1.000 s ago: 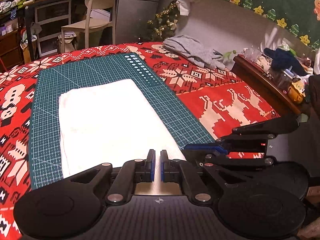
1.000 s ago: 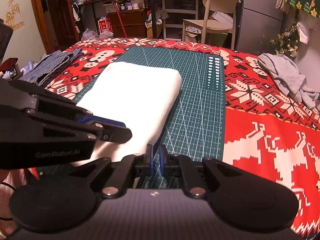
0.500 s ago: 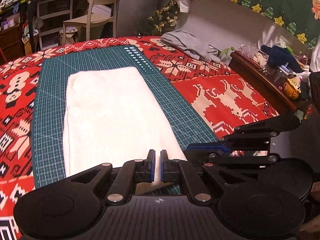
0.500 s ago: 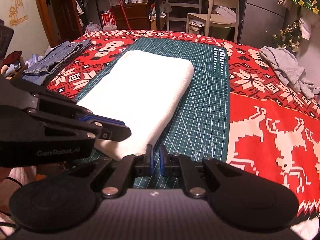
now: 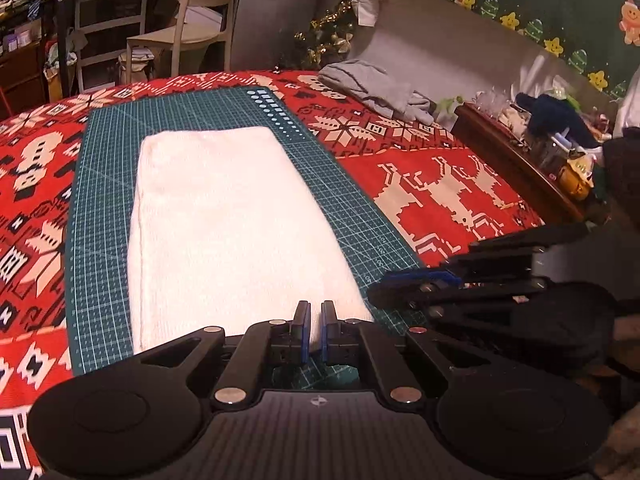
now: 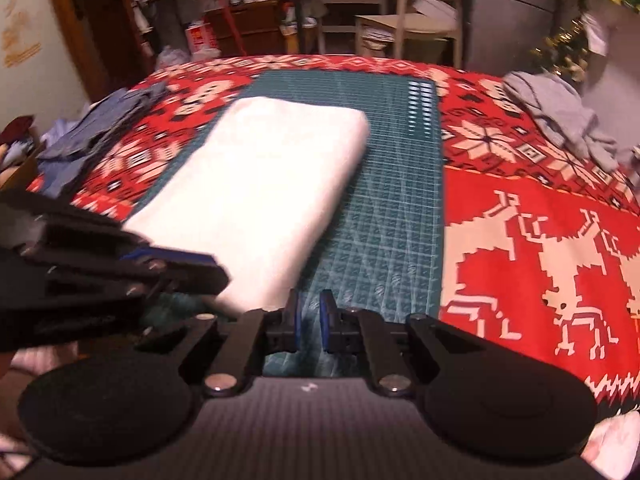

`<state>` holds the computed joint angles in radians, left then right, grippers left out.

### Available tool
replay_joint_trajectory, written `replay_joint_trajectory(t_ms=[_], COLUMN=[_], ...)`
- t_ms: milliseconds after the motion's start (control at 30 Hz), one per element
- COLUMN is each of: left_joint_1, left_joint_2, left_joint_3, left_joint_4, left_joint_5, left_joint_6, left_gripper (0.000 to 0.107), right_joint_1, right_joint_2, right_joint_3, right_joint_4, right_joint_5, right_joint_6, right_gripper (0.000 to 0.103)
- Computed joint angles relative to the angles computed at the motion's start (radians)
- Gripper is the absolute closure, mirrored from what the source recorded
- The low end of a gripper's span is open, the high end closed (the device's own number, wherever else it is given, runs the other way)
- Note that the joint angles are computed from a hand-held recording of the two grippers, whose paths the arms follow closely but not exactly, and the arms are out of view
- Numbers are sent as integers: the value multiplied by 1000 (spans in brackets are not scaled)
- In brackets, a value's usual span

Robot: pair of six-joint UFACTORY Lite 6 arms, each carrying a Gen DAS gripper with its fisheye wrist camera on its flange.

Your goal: Fold clothes

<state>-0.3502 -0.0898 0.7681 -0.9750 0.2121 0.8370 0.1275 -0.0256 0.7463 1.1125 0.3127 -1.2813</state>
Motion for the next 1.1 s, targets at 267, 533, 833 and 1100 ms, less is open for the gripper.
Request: replay_joint_trajectory(t_ms=[267, 533, 833, 1100], left_joint_1=[-8, 15, 266, 484], left_joint_2=[20, -13, -181, -28], left_joint_3=[5, -13, -81, -20], left_joint_4=[16, 4, -15, -190], left_joint_5=[-1, 37, 154, 277], left_joint_6=[-28, -18, -54, 92], left_gripper=[104, 104, 71, 67], right_joint_1=[70, 70, 106, 153], right_joint_2=[-10, -116, -114, -48], right_joint_3=[-36, -91, -112, -82], right_joint_4=[-63, -186, -103, 4], right_joint_5=[-29, 37, -49, -117], right_joint_6=[48, 136, 111, 18], right_gripper=[100, 99, 75, 77])
